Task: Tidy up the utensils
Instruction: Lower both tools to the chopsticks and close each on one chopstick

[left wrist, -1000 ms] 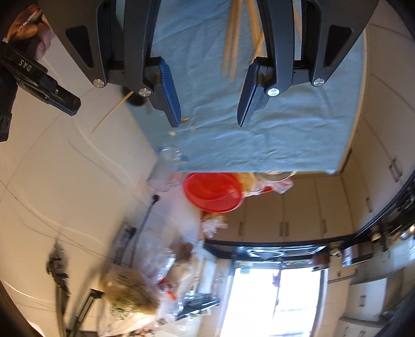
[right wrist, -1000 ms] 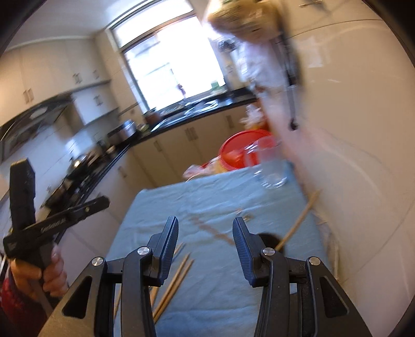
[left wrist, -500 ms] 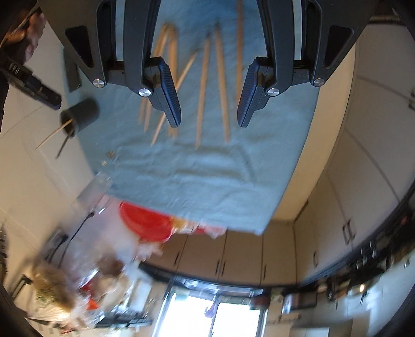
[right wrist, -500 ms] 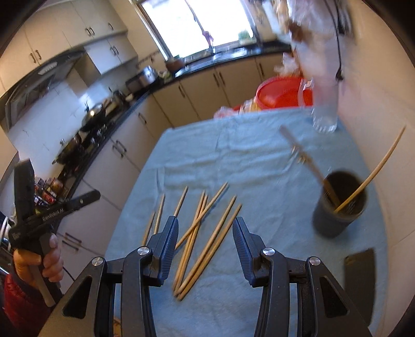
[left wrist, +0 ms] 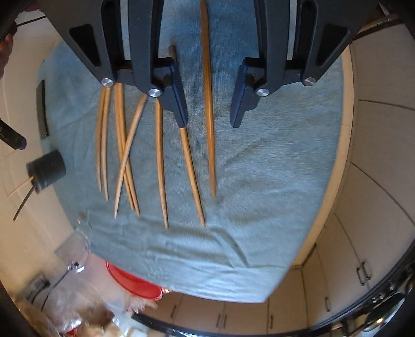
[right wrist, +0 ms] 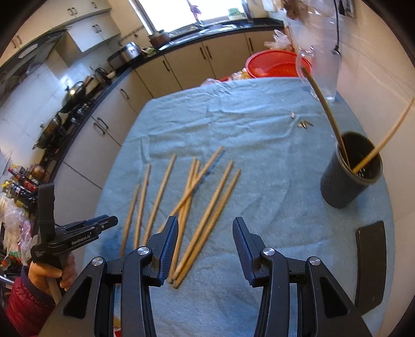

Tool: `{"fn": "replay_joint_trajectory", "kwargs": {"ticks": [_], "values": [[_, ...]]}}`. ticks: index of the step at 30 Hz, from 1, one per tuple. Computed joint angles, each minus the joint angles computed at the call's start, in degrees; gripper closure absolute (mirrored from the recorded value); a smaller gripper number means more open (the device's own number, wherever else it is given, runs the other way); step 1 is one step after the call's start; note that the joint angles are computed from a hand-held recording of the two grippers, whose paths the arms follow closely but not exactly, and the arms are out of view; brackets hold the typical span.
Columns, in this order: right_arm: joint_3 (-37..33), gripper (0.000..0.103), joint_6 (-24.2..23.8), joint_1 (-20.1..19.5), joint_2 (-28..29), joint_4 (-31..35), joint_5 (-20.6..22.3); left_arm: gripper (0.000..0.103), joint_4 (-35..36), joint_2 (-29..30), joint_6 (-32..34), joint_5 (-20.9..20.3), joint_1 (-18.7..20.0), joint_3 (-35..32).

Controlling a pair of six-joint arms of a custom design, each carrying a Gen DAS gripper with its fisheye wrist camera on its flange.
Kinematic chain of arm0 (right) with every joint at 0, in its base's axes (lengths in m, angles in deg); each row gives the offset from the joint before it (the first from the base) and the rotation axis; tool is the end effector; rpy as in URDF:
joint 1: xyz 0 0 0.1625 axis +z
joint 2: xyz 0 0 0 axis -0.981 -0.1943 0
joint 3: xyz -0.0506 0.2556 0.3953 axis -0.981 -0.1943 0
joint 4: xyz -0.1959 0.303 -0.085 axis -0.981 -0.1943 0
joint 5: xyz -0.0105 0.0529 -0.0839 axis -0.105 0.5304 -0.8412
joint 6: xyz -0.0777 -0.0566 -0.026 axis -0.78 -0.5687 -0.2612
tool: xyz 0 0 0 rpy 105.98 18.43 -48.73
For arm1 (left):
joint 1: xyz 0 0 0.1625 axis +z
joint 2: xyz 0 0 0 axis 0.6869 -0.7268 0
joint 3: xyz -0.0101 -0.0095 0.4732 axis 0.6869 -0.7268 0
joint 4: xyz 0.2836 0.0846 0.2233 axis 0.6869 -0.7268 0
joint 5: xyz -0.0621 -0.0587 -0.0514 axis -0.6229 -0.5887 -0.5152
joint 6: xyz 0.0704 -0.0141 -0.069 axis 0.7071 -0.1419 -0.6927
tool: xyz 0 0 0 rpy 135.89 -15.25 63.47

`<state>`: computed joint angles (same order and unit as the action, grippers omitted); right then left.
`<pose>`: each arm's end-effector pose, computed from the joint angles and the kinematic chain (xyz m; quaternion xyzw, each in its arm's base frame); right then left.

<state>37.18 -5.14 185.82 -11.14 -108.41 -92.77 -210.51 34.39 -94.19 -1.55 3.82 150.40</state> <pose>0.2442 -0.5208 0.3427 0.0385 -0.9402 0.2563 0.2211 -0.2787 -0.5802 0.2096 0.1332 0.9447 -0.1367 0.2667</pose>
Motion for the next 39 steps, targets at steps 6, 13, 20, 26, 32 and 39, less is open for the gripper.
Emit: {"fn": "replay_joint_trajectory", "kwargs": {"ticks": [6,13,20,26,32,39], "values": [[0.66,0.056,3.86,-1.03,0.0,1.23,-2.12,0.087,0.89,3.22,3.09,-1.09,1.83,-2.49],[-1.52,0.061,7.51,-3.33,2.59,3.34,-1.01,0.096,1.3,5.53,5.15,1.96,1.93,-4.4],[-9.31,0.076,12.01,-5.97,8.44,9.59,-1.49,0.096,0.94,4.68,6.26,2.17,2.21,-3.59],[-14.8,0.084,14.33,-7.53,12.57,14.63,-1.28,0.096,1.4,4.61,6.52,0.97,2.72,-4.17],[-16.88,0.087,15.79,-8.15,14.38,16.97,-2.48,0.096,1.48,4.38,6.75,-0.08,3.06,-4.2],[-20.7,0.095,14.53,-6.73,17.26,21.64,-7.69,0.096,2.6,5.84,7.49,0.25,3.36,-6.56]]}}
